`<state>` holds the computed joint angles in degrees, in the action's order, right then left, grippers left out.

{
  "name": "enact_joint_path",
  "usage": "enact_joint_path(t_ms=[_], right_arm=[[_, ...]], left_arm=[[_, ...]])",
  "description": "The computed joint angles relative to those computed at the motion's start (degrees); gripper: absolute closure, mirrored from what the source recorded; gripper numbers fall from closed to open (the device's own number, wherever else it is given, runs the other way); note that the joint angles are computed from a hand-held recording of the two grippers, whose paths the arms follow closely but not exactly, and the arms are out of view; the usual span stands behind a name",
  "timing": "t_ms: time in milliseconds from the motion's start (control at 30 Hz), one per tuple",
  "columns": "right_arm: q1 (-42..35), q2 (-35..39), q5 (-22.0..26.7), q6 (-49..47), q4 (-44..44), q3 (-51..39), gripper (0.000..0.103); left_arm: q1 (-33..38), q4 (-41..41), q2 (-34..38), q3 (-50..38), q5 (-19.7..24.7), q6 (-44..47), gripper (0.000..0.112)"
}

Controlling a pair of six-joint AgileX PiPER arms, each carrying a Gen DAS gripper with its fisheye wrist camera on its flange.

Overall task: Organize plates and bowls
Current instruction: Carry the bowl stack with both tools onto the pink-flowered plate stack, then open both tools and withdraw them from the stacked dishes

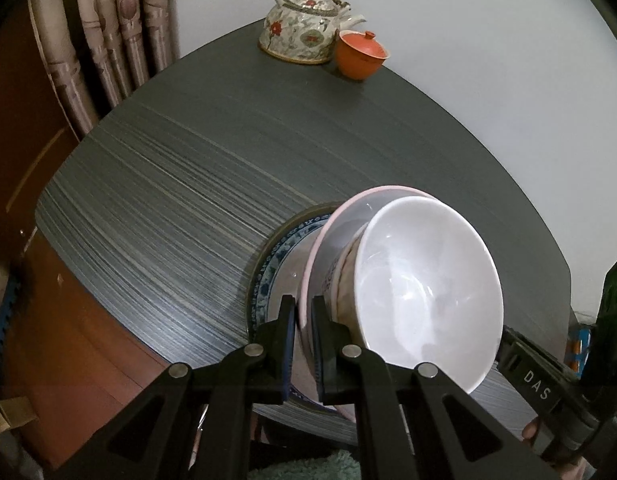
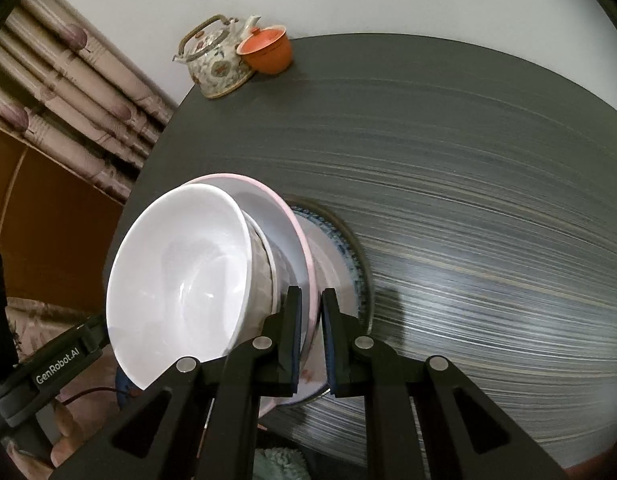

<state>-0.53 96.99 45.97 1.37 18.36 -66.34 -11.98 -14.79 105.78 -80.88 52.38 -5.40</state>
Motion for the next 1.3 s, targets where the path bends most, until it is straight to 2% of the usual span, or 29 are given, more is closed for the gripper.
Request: enact_joint_path(t_ms=[533, 700, 767, 867, 933, 1033, 1167, 1300], right_arm=[[2.1, 2.7, -2.5, 2.7, -1.6, -0.2, 0.089], [1.5, 2.4, -2.3, 1.5, -0.7, 0.1, 0.089], [1.4, 2.1, -2.2, 1.3, -0.7, 0.2, 0.087], [1.4, 0.7, -2.2, 2.5, -2.8, 1.1, 0.076], [1.1, -0.5, -2.3, 2.6, -3.7, 1.9, 0.064], [-0.2, -3.1, -2.5, 0.6, -1.8, 4.3, 0.056], [-0.9, -6.3, -3.0, 0.4, -2.4, 6.6, 0.046], [-0.3, -10.7, -4.9, 0.4, -3.2, 10.5, 0.031]], left_arm=[[-0.3, 0.4, 0.9, 1.1, -3.0, -0.1, 0.106], [-0.1, 1.7, -0.6, 1.8, -4.1, -0.7, 0.101], [0.2, 2.0, -1.2, 2.0, -4.2, -0.7, 0.095], [0.5, 3.4, -2.8, 2.9, -4.7, -1.4, 0.088], [0.8, 3.8, -4.1, 3.8, -5.0, -1.6, 0.087], [0.7, 6.3, -6.8, 5.7, -6.1, -3.3, 0.081], [-1.7, 15.2, -12.6, 11.5, -9.9, -10.2, 0.067], [-5.7, 22.8, -17.2, 16.4, -11.7, -17.0, 0.061]])
